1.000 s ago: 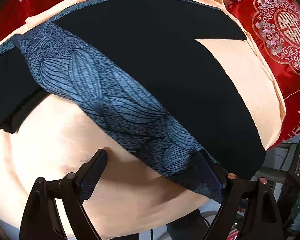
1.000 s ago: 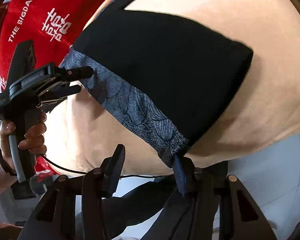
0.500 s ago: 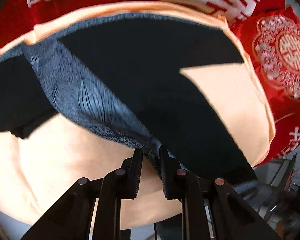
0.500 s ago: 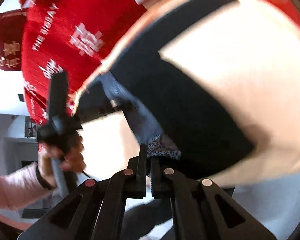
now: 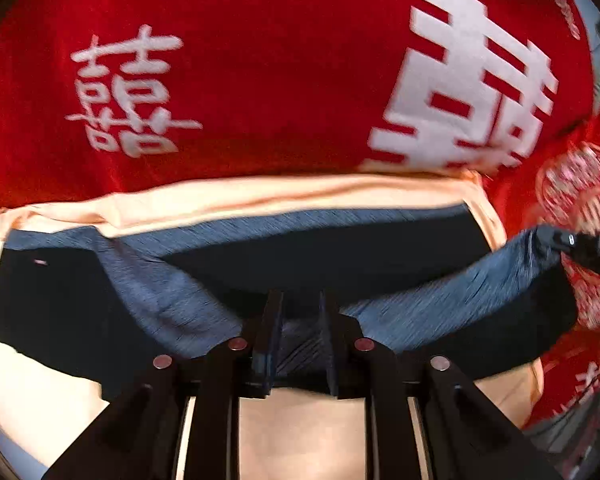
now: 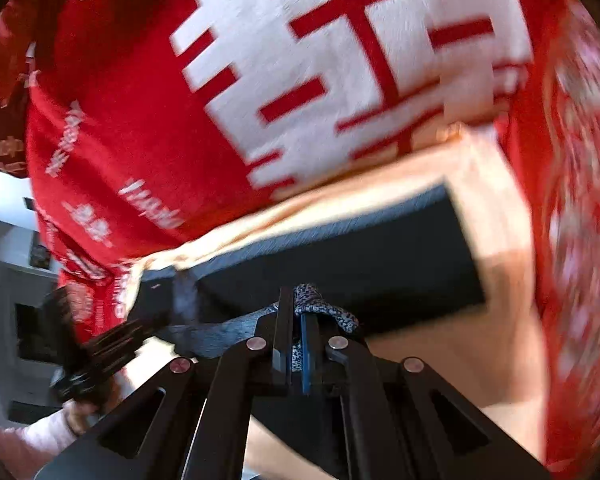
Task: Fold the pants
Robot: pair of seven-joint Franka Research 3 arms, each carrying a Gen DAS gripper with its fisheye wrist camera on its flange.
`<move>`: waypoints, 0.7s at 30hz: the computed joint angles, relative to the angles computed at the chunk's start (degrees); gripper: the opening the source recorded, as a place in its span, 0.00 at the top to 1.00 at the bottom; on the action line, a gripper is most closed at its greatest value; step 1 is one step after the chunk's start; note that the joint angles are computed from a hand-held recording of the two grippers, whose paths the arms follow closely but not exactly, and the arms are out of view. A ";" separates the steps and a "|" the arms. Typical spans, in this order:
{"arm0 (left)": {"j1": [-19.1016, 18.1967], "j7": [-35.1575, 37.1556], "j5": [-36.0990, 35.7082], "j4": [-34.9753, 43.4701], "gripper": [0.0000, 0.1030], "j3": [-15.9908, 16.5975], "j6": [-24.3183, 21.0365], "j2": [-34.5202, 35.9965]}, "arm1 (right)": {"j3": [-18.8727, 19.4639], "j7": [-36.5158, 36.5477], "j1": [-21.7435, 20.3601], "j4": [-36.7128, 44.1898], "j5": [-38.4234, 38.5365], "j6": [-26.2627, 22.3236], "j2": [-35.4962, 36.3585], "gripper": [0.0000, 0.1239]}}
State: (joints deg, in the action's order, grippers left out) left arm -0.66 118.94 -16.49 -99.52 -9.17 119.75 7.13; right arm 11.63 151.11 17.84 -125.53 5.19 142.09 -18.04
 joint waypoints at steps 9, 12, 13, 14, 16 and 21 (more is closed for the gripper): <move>-2.87 -9.84 13.45 -1.31 0.27 -0.23 8.44 4.98 | -5.27 -8.61 -3.64 4.65 -0.66 -6.15 8.14 0.92; -3.64 -11.94 16.93 -1.27 0.27 -0.69 9.08 7.00 | -5.51 -7.88 -4.30 6.34 -3.39 -10.00 9.68 0.49; -4.08 -12.77 18.57 -1.31 0.27 -0.74 9.65 7.74 | -5.42 -7.01 -4.47 6.84 -4.87 -11.09 9.76 0.40; -4.54 -13.52 20.33 -1.27 0.27 -0.74 10.08 8.42 | -5.11 -5.28 -4.72 7.75 -7.43 -13.05 9.78 0.32; -5.04 -14.51 22.42 -0.56 0.27 -0.90 10.26 9.66 | -4.82 -3.53 -4.82 8.75 -10.82 -15.24 9.35 0.32; -5.06 -16.52 23.80 1.09 0.27 -1.14 9.25 11.35 | -6.05 -10.02 -3.52 8.82 -4.71 -18.00 10.12 0.45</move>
